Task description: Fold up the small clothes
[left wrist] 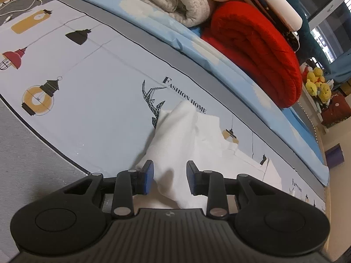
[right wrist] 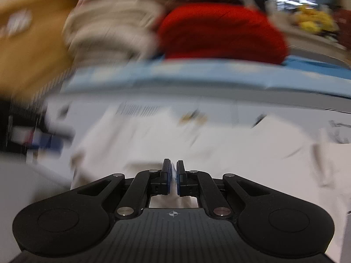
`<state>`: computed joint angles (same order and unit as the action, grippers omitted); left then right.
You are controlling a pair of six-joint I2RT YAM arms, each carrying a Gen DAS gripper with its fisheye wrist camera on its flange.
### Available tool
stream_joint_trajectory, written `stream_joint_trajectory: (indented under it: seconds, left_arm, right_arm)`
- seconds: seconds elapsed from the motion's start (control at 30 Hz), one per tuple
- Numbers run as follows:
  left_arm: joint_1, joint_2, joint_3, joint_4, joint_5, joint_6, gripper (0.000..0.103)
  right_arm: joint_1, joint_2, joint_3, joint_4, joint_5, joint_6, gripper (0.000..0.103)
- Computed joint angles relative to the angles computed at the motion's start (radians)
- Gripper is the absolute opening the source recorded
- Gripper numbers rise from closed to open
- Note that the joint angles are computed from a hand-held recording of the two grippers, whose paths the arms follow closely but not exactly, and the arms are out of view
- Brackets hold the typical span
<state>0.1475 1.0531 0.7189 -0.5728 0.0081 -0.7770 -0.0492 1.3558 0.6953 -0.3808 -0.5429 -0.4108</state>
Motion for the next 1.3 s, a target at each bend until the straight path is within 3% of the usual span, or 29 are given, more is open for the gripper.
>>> stream_joint_trajectory:
  seconds: [0.17, 0.33, 0.5, 0.6, 0.8, 0.9, 1.03, 1.27, 1.3]
  left_arm:
    - [-0.004, 0.024, -0.001, 0.009, -0.016, 0.011, 0.035]
    - [-0.026, 0.054, -0.001, 0.026, -0.029, 0.001, 0.035]
    - [-0.06, 0.076, 0.0, 0.043, -0.037, -0.003, 0.035]
    - [-0.076, 0.087, -0.003, 0.047, -0.041, -0.011, 0.035]
    - [-0.076, 0.095, -0.013, 0.058, -0.033, -0.018, 0.035]
    - [-0.055, 0.105, -0.016, 0.06, -0.025, -0.028, 0.035]
    - [-0.029, 0.117, -0.013, 0.064, -0.018, -0.03, 0.035]
    - [-0.02, 0.138, 0.002, 0.071, -0.011, -0.008, 0.035]
    - [-0.02, 0.14, 0.003, 0.073, -0.01, -0.006, 0.035]
  right_arm:
    - [-0.184, 0.143, 0.143, 0.065, 0.03, 0.161, 0.004]
    - [-0.296, 0.322, 0.303, -0.013, 0.107, 0.26, 0.003]
    - [-0.356, 0.376, 0.37, -0.028, 0.071, 0.296, 0.004]
    - [-0.345, 0.403, 0.367, 0.026, 0.125, 0.345, 0.003]
    - [-0.385, 0.426, 0.392, -0.033, 0.091, 0.349, 0.008]
    - [-0.381, 0.492, 0.438, -0.147, 0.074, 0.328, 0.028]
    - [-0.368, 0.556, 0.462, -0.187, 0.121, 0.356, 0.029]
    - [-0.344, 0.612, 0.476, -0.152, 0.158, 0.382, 0.029]
    - [-0.342, 0.619, 0.486, -0.154, 0.158, 0.375, 0.025]
